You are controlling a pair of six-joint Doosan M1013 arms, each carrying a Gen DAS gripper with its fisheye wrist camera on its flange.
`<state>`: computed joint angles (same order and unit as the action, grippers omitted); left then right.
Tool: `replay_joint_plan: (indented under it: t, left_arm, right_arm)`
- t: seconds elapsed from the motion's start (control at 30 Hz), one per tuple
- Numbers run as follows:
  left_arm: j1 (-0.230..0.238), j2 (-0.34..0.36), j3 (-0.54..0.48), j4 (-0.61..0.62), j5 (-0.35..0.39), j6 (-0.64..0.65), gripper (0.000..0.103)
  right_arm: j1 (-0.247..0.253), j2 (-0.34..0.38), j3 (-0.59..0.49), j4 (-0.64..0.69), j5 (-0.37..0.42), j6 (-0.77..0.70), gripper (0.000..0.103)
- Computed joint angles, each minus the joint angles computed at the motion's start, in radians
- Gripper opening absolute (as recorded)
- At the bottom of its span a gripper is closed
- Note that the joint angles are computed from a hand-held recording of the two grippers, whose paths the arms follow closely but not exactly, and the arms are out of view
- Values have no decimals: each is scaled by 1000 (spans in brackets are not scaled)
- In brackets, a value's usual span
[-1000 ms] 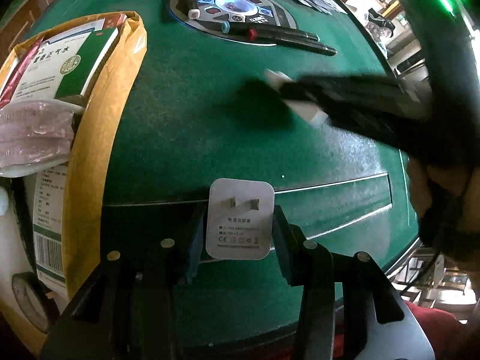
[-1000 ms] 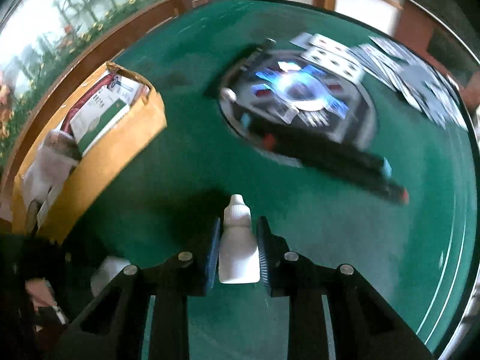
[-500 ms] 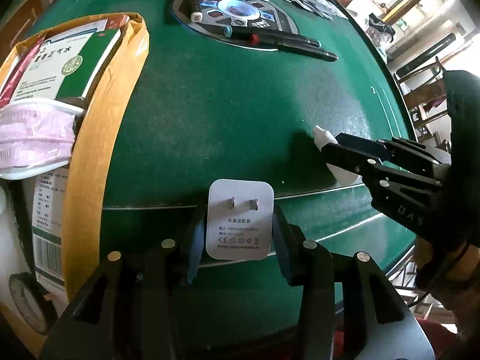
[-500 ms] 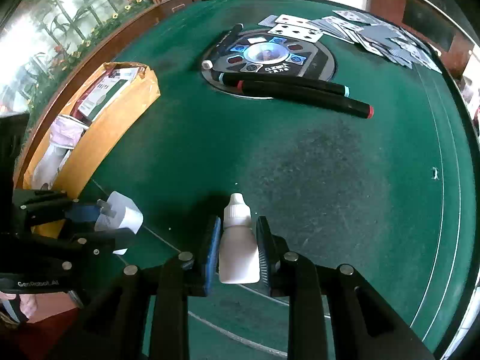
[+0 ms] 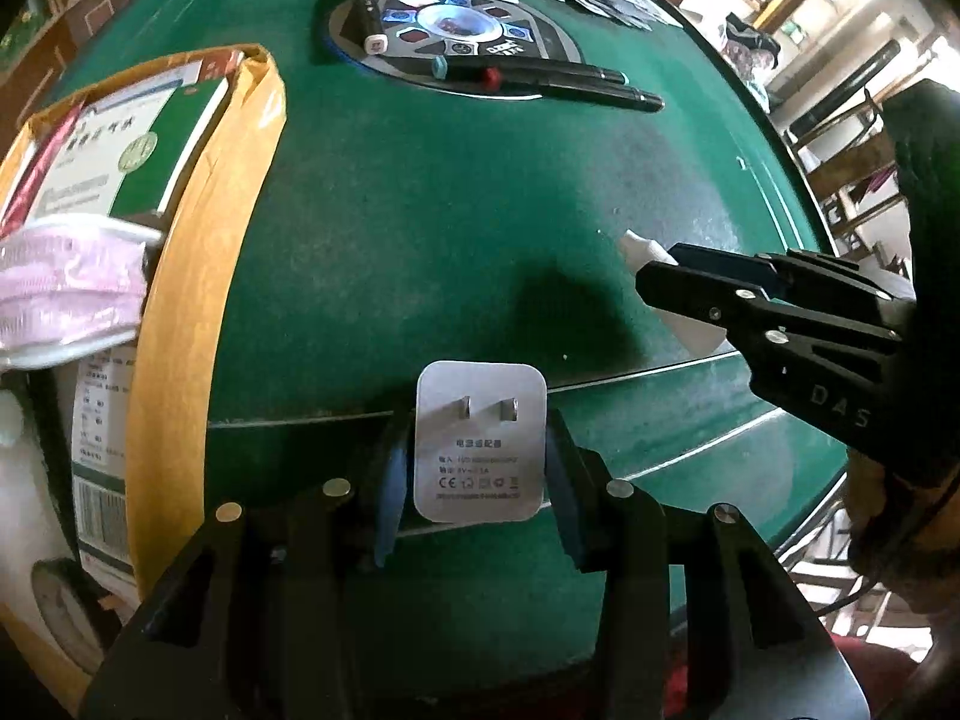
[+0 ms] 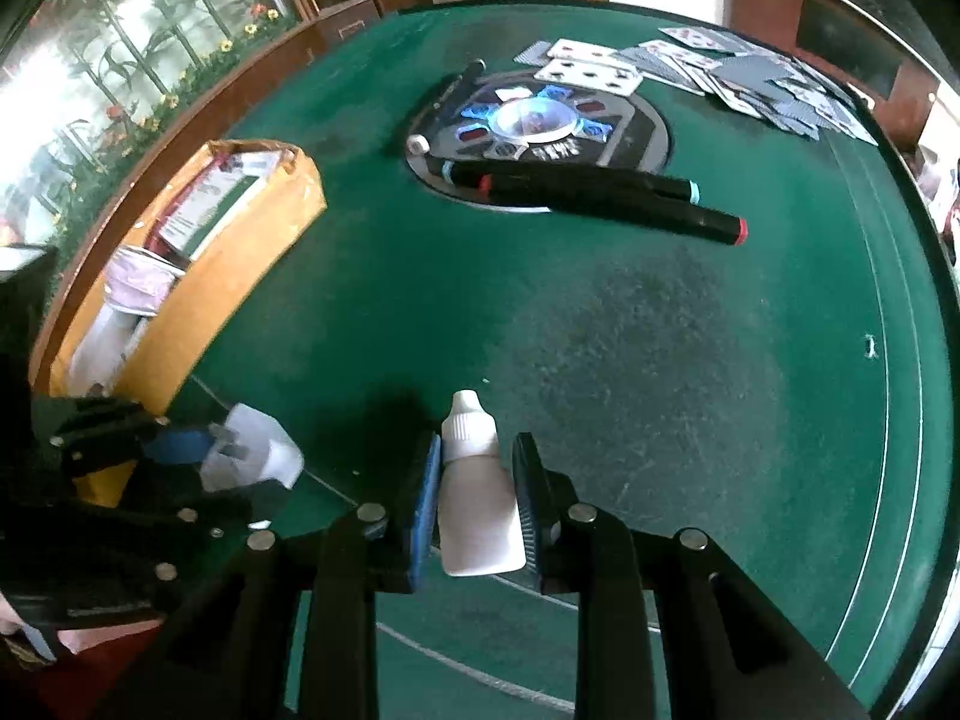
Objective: Organize objects
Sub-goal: 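Carry the plug adapter and small white bottle over the box lid with both grippers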
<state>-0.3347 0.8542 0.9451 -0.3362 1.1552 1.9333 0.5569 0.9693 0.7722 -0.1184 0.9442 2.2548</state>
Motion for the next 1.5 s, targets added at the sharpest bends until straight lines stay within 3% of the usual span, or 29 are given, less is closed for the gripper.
replay_joint_plan:
  t: [0.43, 0.63, 0.8, 1.2, 1.5]
  left_arm:
    - [16, -14, 12, -46, 6, 5, 41]
    - [24, -29, 14, -81, -3, 2, 41]
    - [28, -35, 7, -79, 10, -18, 41]
    - [59, -116, 81, -69, -19, -30, 41]
    - [95, -138, 107, -27, -51, -105, 41]
  right_arm:
    - [9, 44, -76, -11, 87, -33, 23]
    - [11, 46, -74, -16, 87, -56, 24]
    - [14, 82, -151, -9, 160, -134, 24]
    - [27, 98, -255, 33, 88, -143, 24]
    - [40, 164, -400, 97, 123, -204, 24]
